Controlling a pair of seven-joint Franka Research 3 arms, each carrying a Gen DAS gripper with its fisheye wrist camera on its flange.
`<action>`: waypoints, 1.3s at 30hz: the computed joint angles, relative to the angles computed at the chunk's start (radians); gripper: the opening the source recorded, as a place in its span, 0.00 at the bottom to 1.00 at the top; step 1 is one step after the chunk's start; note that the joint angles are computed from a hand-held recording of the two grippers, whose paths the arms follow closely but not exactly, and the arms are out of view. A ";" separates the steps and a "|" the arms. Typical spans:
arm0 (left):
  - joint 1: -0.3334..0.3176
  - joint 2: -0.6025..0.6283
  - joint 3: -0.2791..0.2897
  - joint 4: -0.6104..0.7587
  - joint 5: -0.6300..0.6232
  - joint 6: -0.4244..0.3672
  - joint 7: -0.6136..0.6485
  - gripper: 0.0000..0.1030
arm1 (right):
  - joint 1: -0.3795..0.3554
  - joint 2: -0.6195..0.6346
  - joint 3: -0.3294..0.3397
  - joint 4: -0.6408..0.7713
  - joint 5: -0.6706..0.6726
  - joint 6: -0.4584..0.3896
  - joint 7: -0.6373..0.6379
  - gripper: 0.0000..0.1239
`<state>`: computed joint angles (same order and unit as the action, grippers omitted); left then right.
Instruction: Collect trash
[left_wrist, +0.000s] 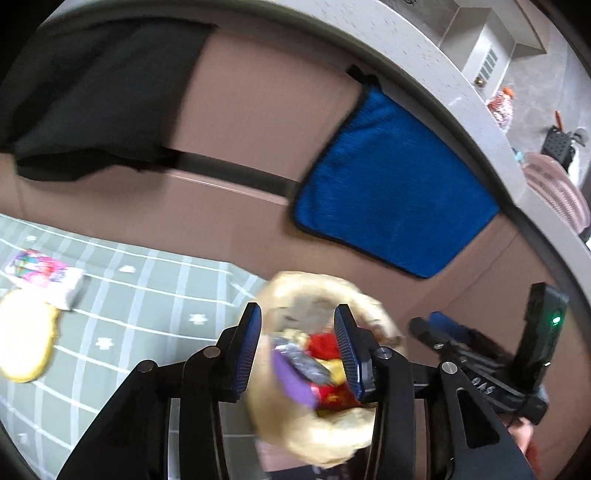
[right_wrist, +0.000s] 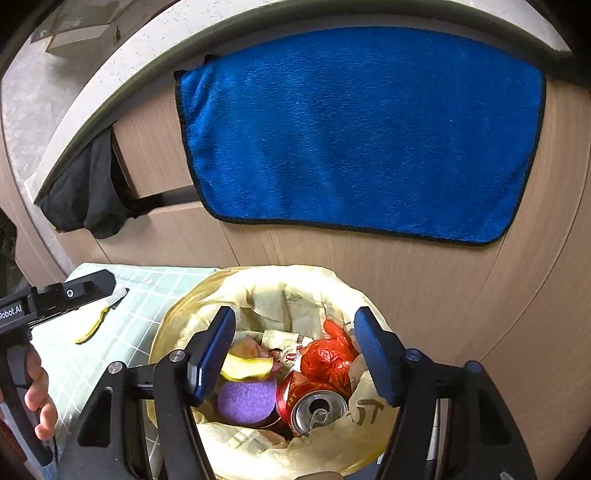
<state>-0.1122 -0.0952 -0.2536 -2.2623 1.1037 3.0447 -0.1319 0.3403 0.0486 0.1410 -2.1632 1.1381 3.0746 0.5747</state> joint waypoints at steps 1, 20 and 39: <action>-0.001 -0.026 -0.004 -0.017 0.004 -0.037 -0.005 0.41 | 0.003 -0.001 0.002 -0.002 -0.008 0.008 0.006 0.52; 0.088 -0.559 -0.019 -0.387 -0.301 -0.225 0.215 0.41 | 0.150 -0.094 0.036 0.050 0.141 -0.019 -0.137 0.52; -0.062 -0.602 0.526 -0.666 -0.633 0.047 0.723 0.41 | 0.227 0.168 0.122 0.280 -0.271 -0.101 0.104 0.52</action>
